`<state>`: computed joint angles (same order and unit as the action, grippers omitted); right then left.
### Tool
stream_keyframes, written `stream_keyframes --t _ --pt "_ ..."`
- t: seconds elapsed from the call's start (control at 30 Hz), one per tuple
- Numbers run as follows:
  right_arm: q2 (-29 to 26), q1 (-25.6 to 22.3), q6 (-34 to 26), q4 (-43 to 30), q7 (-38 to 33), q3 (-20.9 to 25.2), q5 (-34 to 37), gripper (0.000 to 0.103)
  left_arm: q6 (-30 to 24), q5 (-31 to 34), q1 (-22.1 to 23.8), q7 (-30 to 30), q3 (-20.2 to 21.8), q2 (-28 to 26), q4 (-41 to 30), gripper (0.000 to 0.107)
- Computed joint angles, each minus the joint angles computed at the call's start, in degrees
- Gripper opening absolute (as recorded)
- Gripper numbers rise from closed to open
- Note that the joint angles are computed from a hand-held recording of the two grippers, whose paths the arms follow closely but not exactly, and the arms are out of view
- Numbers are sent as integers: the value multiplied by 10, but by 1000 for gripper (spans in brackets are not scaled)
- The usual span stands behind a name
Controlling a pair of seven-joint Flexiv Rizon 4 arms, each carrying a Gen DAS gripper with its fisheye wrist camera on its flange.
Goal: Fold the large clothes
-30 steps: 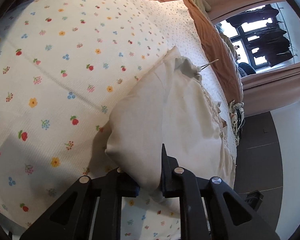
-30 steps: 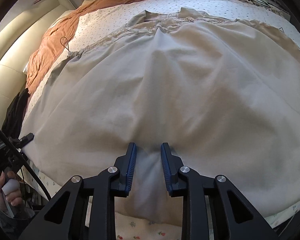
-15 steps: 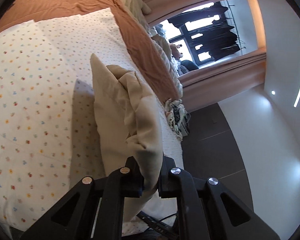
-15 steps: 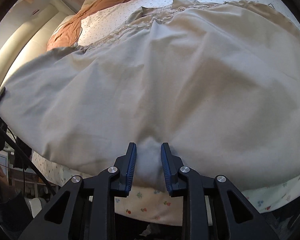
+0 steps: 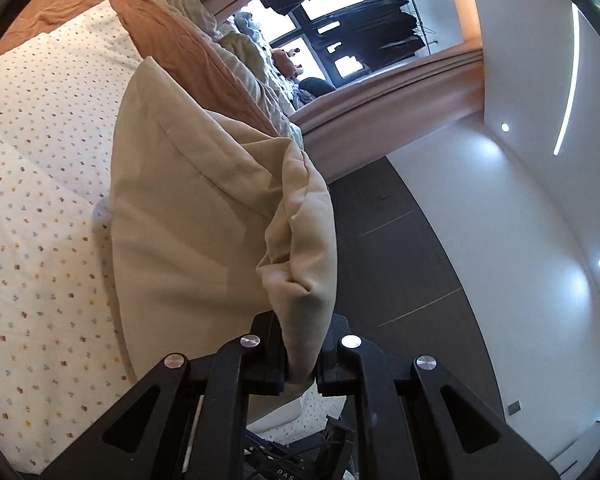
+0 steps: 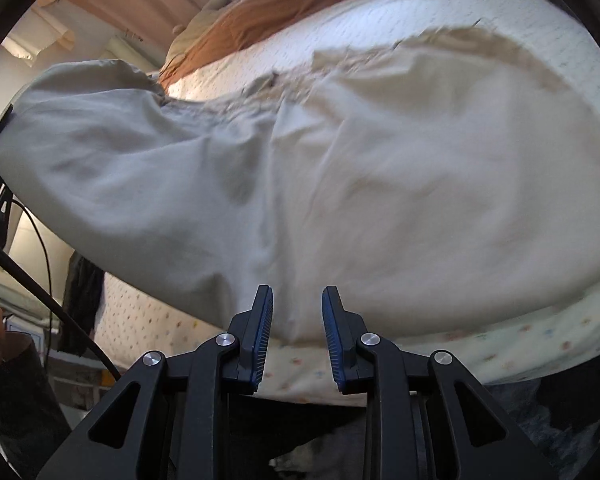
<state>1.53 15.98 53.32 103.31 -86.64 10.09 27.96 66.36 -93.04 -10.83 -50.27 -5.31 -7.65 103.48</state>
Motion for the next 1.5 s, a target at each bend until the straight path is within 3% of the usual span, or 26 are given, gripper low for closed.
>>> stream_keyframes --t 0.3,0.4,0.53,0.73,0.87,1.03,1.27,1.33,1.4,1.47,1.5 --pt "11 -34 31 19 -6 -26 22 23 -23 127 2 -96 -38 -83 -98 11" --pt "14 -48 33 24 -20 -38 53 23 -34 180 5 -142 -58 -125 -144 11" --pt "31 -68 39 50 -23 -51 80 23 -65 302 5 -234 -75 -206 -234 11" --pt "42 -90 38 70 -25 -72 92 23 -115 399 0 -323 -113 -292 -329 11" --pt "42 -102 40 72 -31 -83 105 23 -129 441 -10 -353 -127 -319 -362 11" --pt "47 -115 36 78 -38 -93 129 23 -147 462 -17 -364 -140 -321 -355 11" --pt "70 -125 20 97 -52 -106 147 23 -175 495 -38 -410 -128 -335 -351 12" --pt "70 -126 15 99 -54 -110 151 23 -198 498 -37 -421 -132 -340 -351 23" --pt "70 -127 9 99 -58 -114 157 23 -222 472 -24 -409 -153 -345 -342 57" --pt "70 -128 7 97 -62 -115 160 28 -213 429 -12 -385 -172 -335 -311 64" --pt "71 -128 9 96 -67 -116 167 41 -210 426 -12 -383 -167 -328 -303 64"
